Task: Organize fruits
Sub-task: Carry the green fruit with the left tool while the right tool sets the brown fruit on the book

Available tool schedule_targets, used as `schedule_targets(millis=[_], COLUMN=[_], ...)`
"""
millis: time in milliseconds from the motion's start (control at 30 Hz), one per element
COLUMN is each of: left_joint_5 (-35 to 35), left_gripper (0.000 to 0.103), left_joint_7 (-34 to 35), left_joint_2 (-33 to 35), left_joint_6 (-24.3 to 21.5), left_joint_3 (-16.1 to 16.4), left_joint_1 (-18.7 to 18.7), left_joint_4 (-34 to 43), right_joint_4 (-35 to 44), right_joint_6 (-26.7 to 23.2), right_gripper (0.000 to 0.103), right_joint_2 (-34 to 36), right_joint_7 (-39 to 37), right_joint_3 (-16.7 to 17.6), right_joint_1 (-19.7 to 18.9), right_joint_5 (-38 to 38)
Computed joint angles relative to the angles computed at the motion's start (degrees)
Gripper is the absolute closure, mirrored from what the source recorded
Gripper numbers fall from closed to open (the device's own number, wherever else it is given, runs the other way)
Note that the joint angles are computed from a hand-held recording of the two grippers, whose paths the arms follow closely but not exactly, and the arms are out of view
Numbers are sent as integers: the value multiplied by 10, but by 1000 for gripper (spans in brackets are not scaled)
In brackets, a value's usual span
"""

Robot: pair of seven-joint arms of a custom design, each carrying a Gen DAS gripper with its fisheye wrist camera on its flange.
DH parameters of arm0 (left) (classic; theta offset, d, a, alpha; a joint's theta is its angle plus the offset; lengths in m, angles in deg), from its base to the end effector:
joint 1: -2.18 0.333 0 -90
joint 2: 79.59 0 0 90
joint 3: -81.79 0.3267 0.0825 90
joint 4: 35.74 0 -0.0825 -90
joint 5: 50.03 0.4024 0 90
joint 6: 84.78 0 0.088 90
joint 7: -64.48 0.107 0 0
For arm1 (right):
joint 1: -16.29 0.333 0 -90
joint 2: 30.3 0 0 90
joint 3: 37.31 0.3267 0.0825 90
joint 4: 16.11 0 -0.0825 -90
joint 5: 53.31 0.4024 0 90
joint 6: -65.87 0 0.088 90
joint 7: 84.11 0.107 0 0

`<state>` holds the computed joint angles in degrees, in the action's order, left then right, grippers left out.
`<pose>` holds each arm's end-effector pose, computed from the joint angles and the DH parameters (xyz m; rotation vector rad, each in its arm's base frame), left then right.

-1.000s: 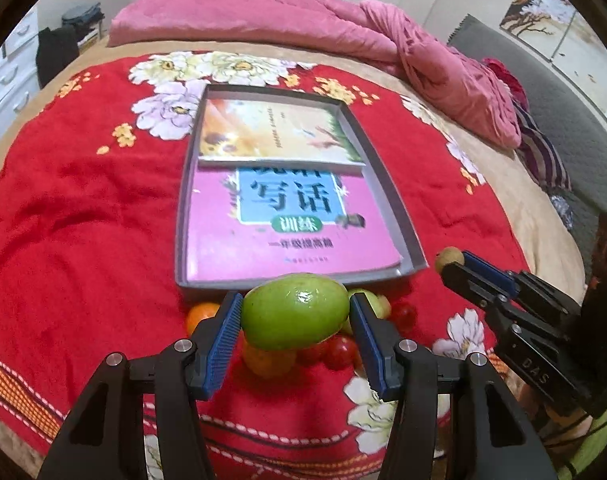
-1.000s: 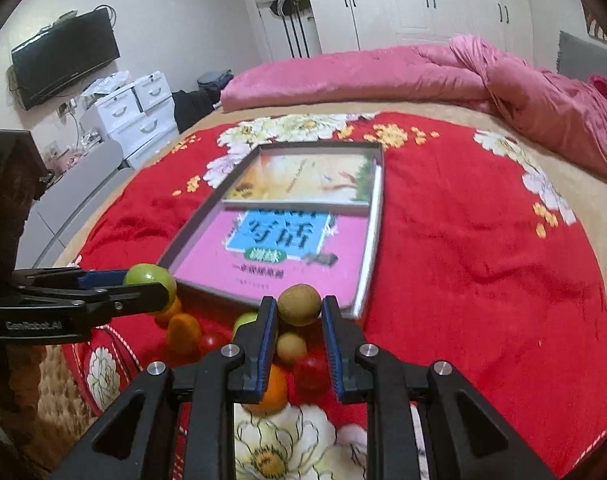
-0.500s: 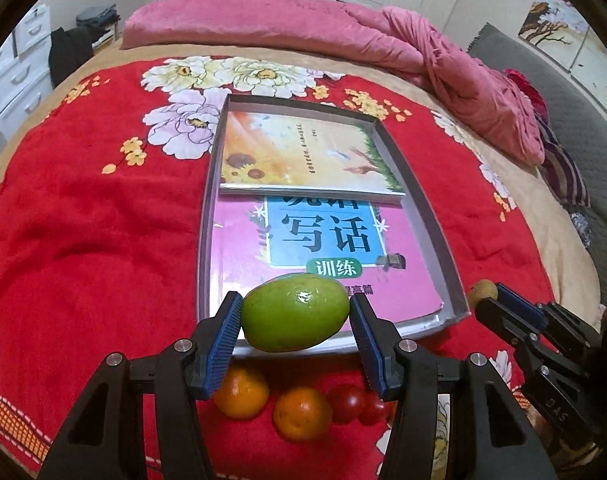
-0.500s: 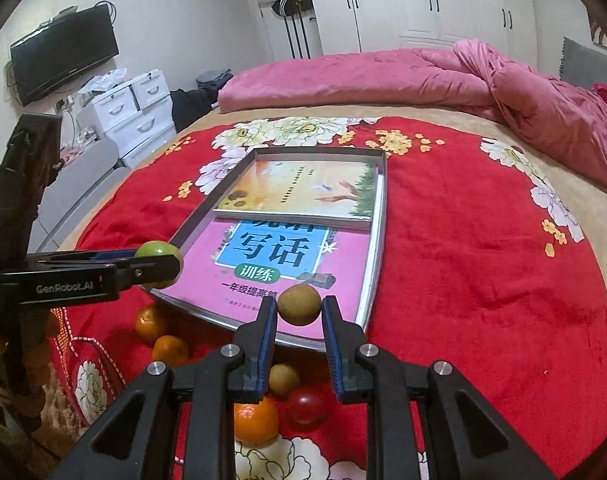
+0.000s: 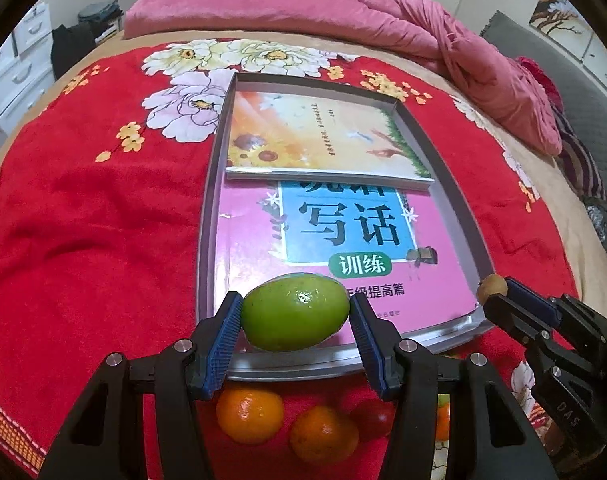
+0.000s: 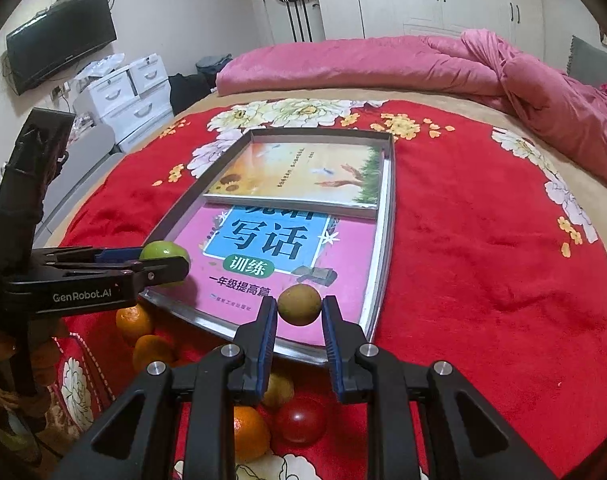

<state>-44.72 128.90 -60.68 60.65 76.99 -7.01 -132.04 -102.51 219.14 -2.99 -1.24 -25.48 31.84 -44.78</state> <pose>0.6931 -0.1666 0.4711 -2.1251 1.8243 -0.6577 0.6900 0.3176 0.4779 -2.0615 1.3129 -0.3052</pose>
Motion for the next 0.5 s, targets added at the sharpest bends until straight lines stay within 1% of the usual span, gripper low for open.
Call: schedule_targets(millis=[200, 500], left_joint_5=[17, 19], left_gripper=[46, 46], left_joint_7=[-4, 0], left_joint_2=[4, 4], left_joint_6=[-2, -1], left_joint_3=[4, 3], left_joint_1=[-5, -5], left_joint_4=[0, -1], right_joint_4=[2, 16], right_joint_6=[-4, -25], right_gripper=[80, 80], right_joint_2=[6, 19], right_joint_7=[9, 6], right_joint_3=[-8, -7], right_joint_1=[6, 7], right_joint_5=[-13, -17])
